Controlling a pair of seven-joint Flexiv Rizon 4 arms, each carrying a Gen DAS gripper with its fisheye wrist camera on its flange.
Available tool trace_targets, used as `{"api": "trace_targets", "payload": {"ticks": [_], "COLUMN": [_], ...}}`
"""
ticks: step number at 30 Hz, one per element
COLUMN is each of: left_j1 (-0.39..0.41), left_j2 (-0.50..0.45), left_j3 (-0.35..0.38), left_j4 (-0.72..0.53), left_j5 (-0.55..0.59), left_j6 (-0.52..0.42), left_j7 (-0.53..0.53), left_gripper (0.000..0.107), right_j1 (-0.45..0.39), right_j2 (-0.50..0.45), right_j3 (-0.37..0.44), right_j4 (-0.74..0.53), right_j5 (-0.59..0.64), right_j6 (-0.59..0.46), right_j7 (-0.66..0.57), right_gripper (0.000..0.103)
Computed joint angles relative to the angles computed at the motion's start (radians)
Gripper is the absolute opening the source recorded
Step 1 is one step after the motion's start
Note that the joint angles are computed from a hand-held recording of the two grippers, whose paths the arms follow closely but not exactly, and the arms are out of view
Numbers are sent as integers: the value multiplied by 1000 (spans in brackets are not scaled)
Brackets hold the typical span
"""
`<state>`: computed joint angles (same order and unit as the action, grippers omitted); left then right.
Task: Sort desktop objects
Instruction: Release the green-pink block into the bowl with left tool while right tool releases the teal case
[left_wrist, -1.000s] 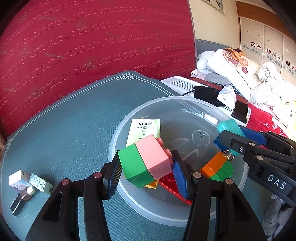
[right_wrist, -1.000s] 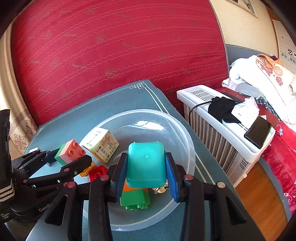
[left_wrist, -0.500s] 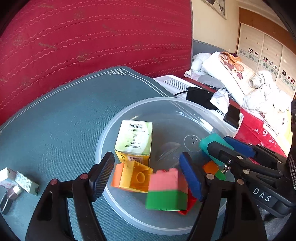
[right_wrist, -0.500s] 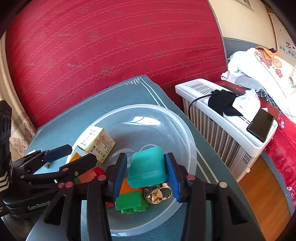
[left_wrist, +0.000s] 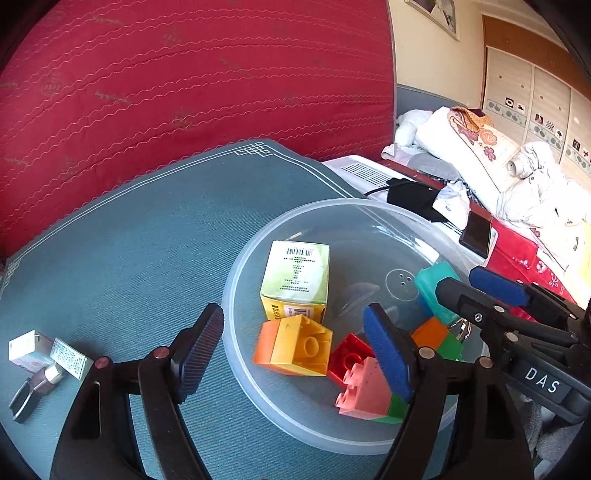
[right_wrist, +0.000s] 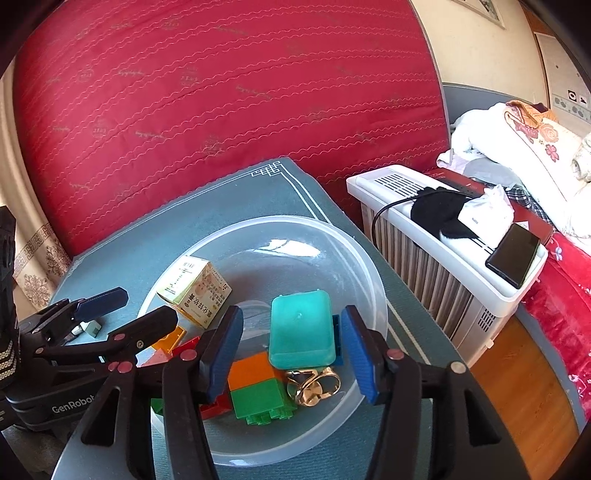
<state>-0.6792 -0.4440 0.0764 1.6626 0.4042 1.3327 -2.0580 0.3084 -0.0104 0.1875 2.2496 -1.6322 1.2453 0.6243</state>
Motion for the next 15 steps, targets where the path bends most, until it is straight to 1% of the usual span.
{"api": "trace_targets", "payload": {"ticks": [3,8,15], "left_j1": [2,5,25], "left_j2": [11,35,71], "left_j3": [6,15,18], "left_j4": [15,48,100], "left_j5": [4,21,44], "left_j6": [2,8,18], "left_j7": [-9,-43,-84], "left_gripper": [84,84,84], "right_j1": [2,14,35], "right_j2": [3,6,7], "right_j3": [3,11,21], "right_j4": [2,1,-10], "right_j5": [4,19,33], "right_j6": [-6,-27,-53], "right_j7": [2,-7,-14], "right_gripper": [62,70,74]}}
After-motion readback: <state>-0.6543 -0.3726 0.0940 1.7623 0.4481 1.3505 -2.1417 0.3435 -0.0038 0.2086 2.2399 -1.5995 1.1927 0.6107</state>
